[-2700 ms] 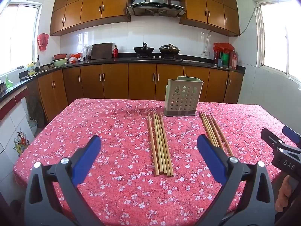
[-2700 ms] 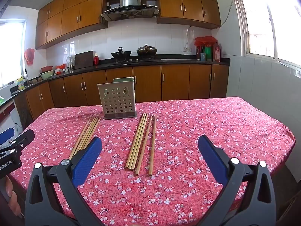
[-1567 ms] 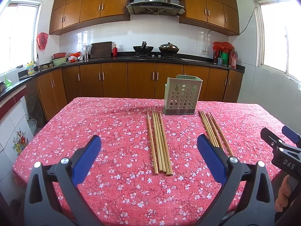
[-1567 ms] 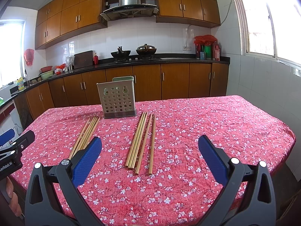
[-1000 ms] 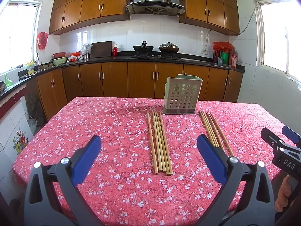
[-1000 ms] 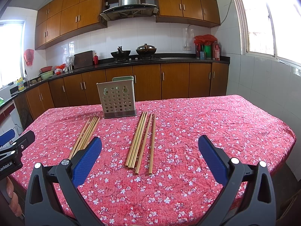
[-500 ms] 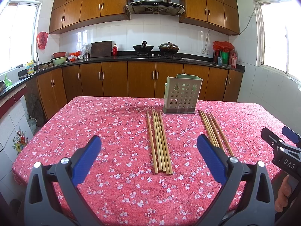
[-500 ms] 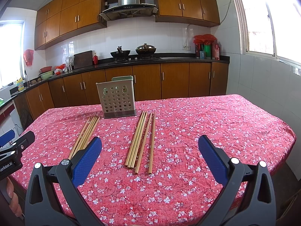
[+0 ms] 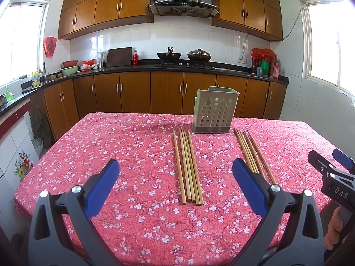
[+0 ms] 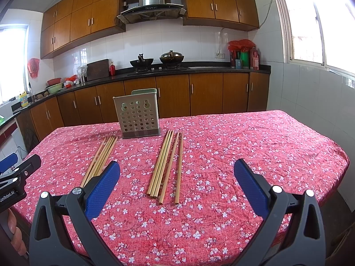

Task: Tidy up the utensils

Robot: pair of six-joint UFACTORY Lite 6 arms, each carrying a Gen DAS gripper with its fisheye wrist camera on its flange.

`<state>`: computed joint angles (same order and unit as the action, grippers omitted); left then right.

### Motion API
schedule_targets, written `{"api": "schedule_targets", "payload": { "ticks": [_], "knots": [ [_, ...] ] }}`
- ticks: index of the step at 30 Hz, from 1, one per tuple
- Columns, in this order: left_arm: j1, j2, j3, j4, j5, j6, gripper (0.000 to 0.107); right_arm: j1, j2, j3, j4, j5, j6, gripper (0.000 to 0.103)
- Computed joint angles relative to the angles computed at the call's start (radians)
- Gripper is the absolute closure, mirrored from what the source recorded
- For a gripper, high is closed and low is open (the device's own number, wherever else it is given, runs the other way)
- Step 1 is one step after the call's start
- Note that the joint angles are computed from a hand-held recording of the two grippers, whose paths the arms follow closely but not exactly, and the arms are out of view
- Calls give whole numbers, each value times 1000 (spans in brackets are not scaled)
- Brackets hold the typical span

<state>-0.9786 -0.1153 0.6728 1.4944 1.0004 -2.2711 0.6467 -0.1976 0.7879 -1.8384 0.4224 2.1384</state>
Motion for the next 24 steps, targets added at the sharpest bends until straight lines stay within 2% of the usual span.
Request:
{"api": "schedule_targets", "payload": {
  "ticks": [8, 13, 15, 19, 24],
  "knots": [
    [-1, 8, 2, 2, 0, -7, 8, 2, 2, 2, 5, 0, -1, 2],
    [8, 51, -10, 34, -5, -67, 8, 5, -24, -2, 66, -3, -61, 2],
    [8, 53, -6, 26, -6, -66, 8, -5, 6, 6, 22, -11, -17, 2],
    [78, 58, 3, 31, -68, -59, 8, -41, 53, 30, 18, -40, -14, 2],
    [230, 69, 32, 17, -200, -3, 8, -125, 173, 132, 162, -111, -153, 4]
  ]
}}
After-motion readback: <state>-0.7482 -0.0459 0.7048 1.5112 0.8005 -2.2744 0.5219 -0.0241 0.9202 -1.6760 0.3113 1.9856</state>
